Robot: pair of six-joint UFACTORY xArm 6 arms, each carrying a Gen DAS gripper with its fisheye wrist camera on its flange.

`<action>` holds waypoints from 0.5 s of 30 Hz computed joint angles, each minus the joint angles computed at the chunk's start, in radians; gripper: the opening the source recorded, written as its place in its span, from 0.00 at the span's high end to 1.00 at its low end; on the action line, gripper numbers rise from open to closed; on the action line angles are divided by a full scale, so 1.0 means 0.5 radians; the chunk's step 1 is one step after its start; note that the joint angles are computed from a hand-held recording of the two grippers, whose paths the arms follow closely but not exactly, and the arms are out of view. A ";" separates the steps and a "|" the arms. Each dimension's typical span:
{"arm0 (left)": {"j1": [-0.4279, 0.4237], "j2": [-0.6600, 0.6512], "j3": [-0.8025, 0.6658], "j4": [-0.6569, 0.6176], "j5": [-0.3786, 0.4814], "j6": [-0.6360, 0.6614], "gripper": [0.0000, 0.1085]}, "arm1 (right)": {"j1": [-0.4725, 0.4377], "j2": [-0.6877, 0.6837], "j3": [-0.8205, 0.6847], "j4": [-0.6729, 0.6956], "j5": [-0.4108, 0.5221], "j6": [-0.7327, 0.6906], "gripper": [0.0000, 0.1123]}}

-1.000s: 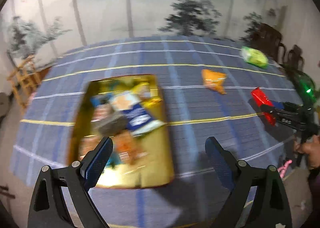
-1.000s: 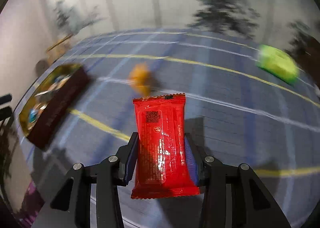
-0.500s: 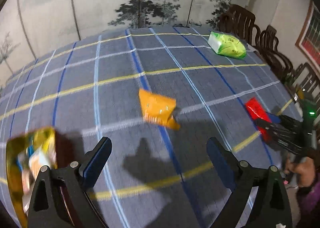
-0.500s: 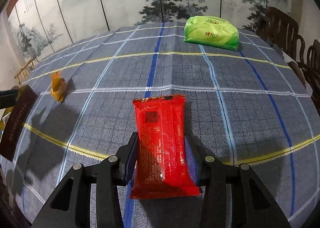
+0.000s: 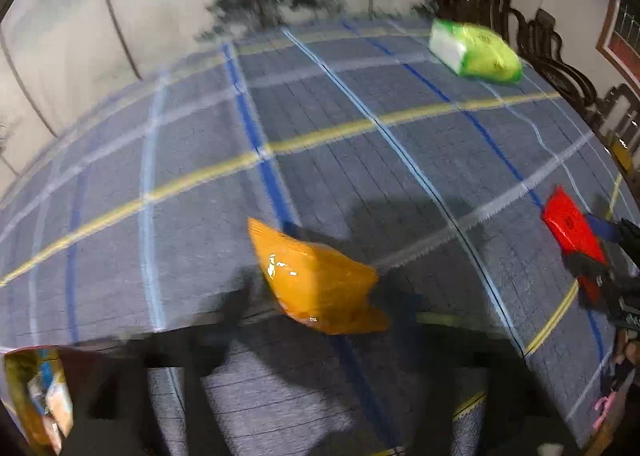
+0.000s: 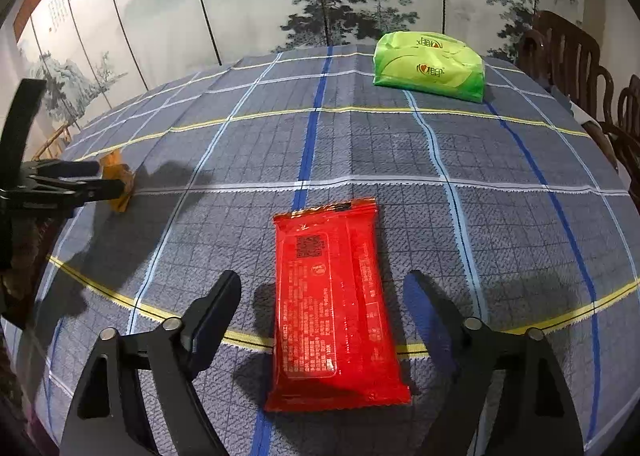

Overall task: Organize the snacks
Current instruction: 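Grasp the orange bag with the left gripper while the right holds the red pack, then carry the orange bag into the tin with the left gripper and release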

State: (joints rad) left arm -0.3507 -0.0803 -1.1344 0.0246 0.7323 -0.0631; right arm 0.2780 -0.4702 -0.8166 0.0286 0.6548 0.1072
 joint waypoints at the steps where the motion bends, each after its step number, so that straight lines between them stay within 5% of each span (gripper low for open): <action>1: 0.006 0.002 0.008 -0.019 -0.015 -0.025 0.67 | 0.003 0.001 -0.002 -0.043 0.000 0.029 0.39; 3: 0.010 -0.031 0.046 -0.096 -0.045 -0.009 0.69 | 0.006 0.007 -0.006 -0.072 -0.009 0.039 0.56; 8: 0.003 -0.375 0.314 -0.342 -0.059 -0.043 0.70 | -0.016 -0.007 0.008 0.002 -0.025 0.002 0.58; 15: -0.120 -1.027 0.668 -0.244 0.081 -0.314 0.70 | -0.012 0.001 -0.001 -0.053 -0.012 0.024 0.58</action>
